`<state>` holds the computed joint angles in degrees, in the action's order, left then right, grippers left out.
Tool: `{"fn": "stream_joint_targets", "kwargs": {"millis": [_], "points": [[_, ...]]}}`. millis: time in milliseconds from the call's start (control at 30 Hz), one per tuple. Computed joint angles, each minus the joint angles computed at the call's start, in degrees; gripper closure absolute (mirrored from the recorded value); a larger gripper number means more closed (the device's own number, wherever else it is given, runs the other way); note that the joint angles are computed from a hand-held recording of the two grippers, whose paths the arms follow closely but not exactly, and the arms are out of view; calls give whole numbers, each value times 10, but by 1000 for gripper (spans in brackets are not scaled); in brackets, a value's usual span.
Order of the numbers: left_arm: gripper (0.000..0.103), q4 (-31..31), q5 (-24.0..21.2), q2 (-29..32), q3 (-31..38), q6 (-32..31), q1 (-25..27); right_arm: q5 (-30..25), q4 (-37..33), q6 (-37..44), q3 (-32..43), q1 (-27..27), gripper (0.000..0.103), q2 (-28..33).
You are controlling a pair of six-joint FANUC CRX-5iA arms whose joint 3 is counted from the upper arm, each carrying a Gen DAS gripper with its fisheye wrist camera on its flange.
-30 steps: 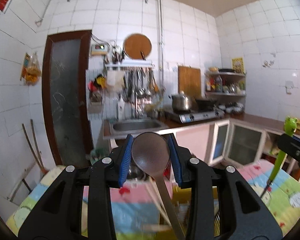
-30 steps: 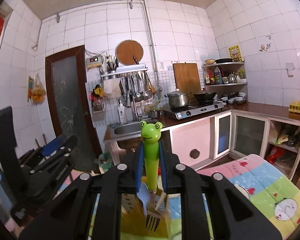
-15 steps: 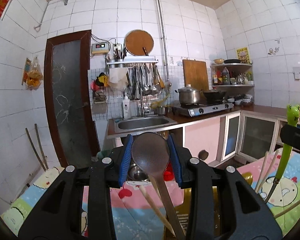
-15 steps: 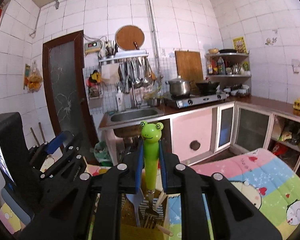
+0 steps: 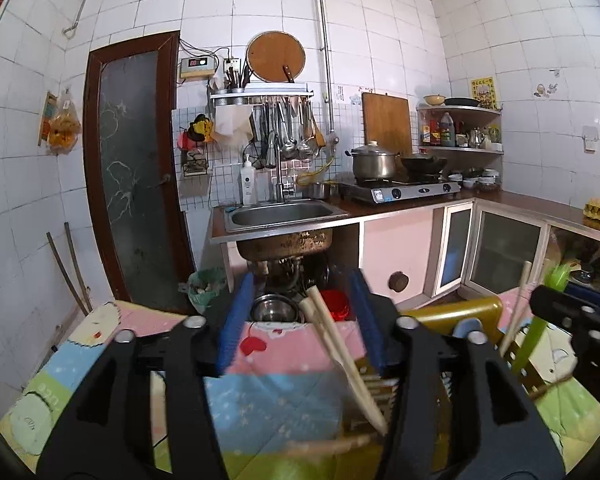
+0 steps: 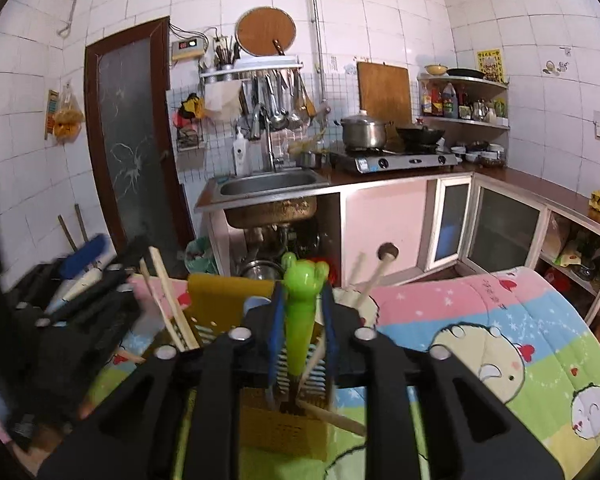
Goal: Organize utensils
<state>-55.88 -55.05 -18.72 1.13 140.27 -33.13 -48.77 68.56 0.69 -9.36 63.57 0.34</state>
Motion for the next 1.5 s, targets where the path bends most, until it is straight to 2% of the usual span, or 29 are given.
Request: {"fn": "stream_joint_targets", "kwargs": {"millis": [33,100,167,300,400,500,600,767,800,867,1133,1267,1400,1500], "points": [[38,9,-2,-8,-4,-7,1,-3,0,-3,-4,2,48,-6],[26,24,-13,-34,-16,-24,-3,-12,5,-8,-14,10,45,-22],[17,27,-33,-54,-24,-32,-17,-27,0,-1,-20,22,38,-36],[5,-6,-86,-93,-42,-13,-77,-48,-1,-10,-54,50,21,-72],[5,-25,-122,-128,-66,12,-134,-78,6,-31,-97,86,14,-103],[5,-57,-176,-154,-92,62,-216,-109,20,-61,-147,130,8,-132],[5,-73,-213,-167,-114,100,-277,-149,30,-98,-195,179,7,-156],[5,-125,-315,-164,-147,192,-421,-220,39,-162,-249,251,5,-170],[5,-130,-325,-165,-150,200,-431,-229,38,-171,-252,260,5,-170],[5,-152,-371,-158,-158,227,-482,-251,37,-193,-267,283,5,-172],[5,-212,-474,-131,-178,285,-601,-312,63,-247,-296,323,5,-172],[5,-225,-490,-130,-185,295,-626,-330,71,-265,-302,327,4,-169],[5,-193,-452,-148,-188,292,-587,-345,75,-265,-301,334,4,-160],[5,-197,-459,-146,-189,296,-592,-354,80,-268,-302,338,4,-157]]}}
